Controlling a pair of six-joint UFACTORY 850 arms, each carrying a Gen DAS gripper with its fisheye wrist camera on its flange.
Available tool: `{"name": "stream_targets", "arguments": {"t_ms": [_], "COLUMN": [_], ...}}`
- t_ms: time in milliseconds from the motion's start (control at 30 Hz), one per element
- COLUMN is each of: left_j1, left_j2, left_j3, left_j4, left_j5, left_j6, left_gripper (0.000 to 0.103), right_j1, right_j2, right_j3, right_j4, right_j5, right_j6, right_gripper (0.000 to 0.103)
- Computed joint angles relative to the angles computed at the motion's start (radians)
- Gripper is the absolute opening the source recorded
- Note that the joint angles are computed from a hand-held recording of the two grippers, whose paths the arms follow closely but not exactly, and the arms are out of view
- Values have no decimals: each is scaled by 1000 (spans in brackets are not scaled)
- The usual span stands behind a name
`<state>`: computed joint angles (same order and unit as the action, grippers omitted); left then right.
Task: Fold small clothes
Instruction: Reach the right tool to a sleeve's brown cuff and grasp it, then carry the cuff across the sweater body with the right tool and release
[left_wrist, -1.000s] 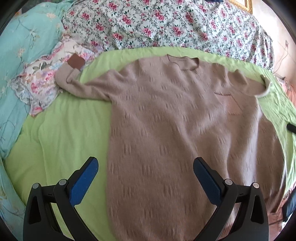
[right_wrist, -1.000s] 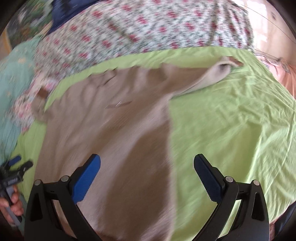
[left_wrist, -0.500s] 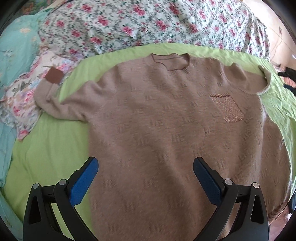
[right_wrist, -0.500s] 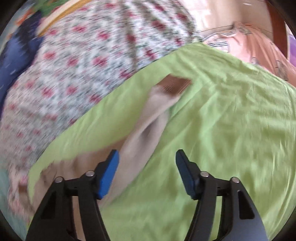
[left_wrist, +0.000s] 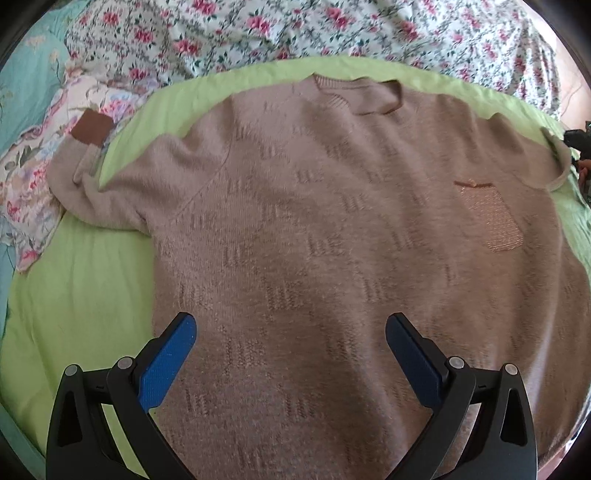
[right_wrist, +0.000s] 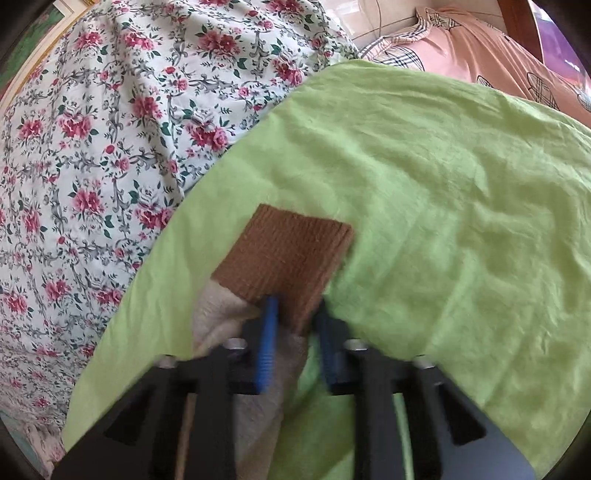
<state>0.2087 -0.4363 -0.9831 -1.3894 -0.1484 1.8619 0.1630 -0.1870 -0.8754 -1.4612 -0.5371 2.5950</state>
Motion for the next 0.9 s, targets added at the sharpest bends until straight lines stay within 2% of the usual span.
{"name": "stream_targets", "arguments": {"t_ms": [167,300,433,600,733,833,900], "left_j1": [4,8,24,61,90,105,116], "left_j2": [-9,4,28,38,30,16,1], "left_j3": [0,17,42,43,28,11,-8], "left_j4": [0,35,-3,3,27,62,95], "left_j5": [-22,-55,-85,-126,-167,-187,-207], "left_j6": [-10,-54,-14,-33,-80,-122,-162], "left_gripper": [103,103,103,103,103,103,103], "right_j1": [88,196,287,393,446,472,486], "right_j2": [23,0,-74,-249,-425,-564,-645], "right_j3": [-19,-86,-183,-379,-557,-704,-797], "right_j4": [-171,-257,-331,-533,-632,-619,-717], "right_j5": [-21,31,108,291,407,488,531], "right_j6": [66,70,86,233,317,321,429], "right_gripper": [8,7,7,7,7,7,7]}}
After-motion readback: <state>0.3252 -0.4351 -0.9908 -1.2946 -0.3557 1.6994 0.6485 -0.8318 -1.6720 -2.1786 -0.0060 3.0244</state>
